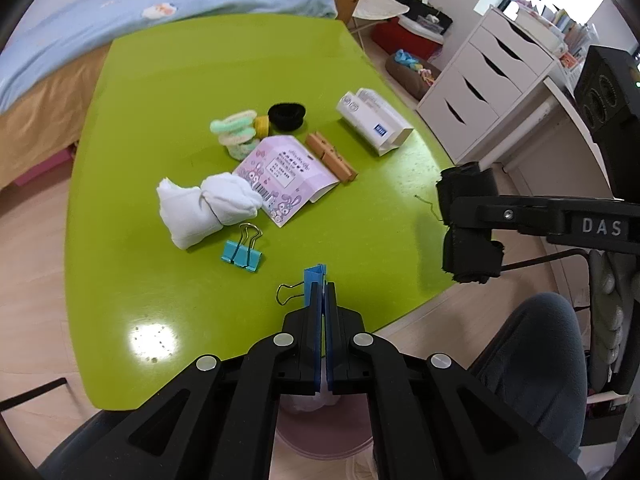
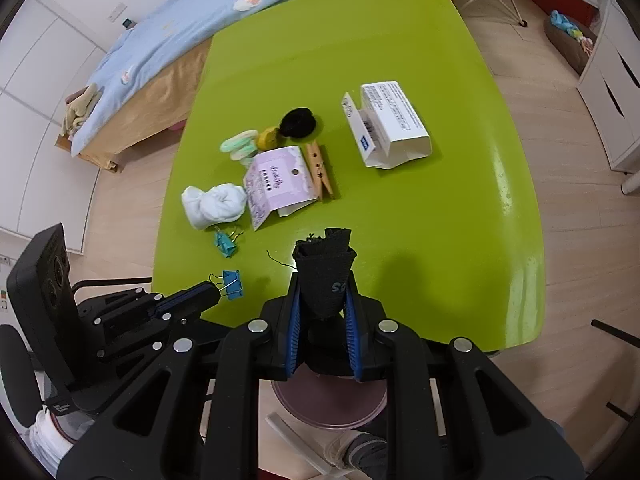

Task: Collect trash
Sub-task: 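Lift the black sock with the right tool while the left tool grasps a blue binder clip, then drop the blue clip and black sock into the pink wastebasket with both tools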

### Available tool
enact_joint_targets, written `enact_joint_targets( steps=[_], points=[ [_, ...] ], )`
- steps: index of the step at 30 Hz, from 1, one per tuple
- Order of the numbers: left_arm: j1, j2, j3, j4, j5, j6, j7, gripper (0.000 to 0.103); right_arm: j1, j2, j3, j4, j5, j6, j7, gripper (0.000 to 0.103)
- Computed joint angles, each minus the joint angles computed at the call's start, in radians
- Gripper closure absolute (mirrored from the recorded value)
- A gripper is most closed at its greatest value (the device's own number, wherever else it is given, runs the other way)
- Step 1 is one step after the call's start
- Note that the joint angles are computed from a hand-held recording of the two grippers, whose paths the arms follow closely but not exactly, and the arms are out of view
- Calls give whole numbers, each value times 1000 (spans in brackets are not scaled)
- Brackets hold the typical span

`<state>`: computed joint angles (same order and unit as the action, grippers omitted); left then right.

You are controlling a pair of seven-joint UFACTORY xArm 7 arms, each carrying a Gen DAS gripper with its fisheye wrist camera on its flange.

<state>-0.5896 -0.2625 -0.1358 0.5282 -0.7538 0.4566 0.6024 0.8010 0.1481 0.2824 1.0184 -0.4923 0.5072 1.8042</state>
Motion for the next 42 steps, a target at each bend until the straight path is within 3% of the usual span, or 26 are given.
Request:
enact_joint_targets(
  steps=[8,23,36,39,40,41,42],
  points=[
    [-17,-152,13,-63,56,37,-29,102,38,-20,28,30,-44,70,30,84],
    [-115,-407,48,-215,151,92,-125,102,150,-4,81,94,-126,200,159,84],
    [-202,-510,70,-294,176,127,-187,102,221,12,92,109,-149,221,250,84],
    [-213,-497,84,-297,164,117,-181,82,226,10,92,105,-153,223,261,84],
    [-213,-496,86,-298,160,112,-181,60,226,9,92,104,-153,223,262,84],
    [-213,-499,86,-302,156,106,-182,50,226,9,93,105,-155,223,264,84],
    [-212,-500,84,-305,155,99,-186,49,227,10,93,105,-157,223,265,84]
  ],
)
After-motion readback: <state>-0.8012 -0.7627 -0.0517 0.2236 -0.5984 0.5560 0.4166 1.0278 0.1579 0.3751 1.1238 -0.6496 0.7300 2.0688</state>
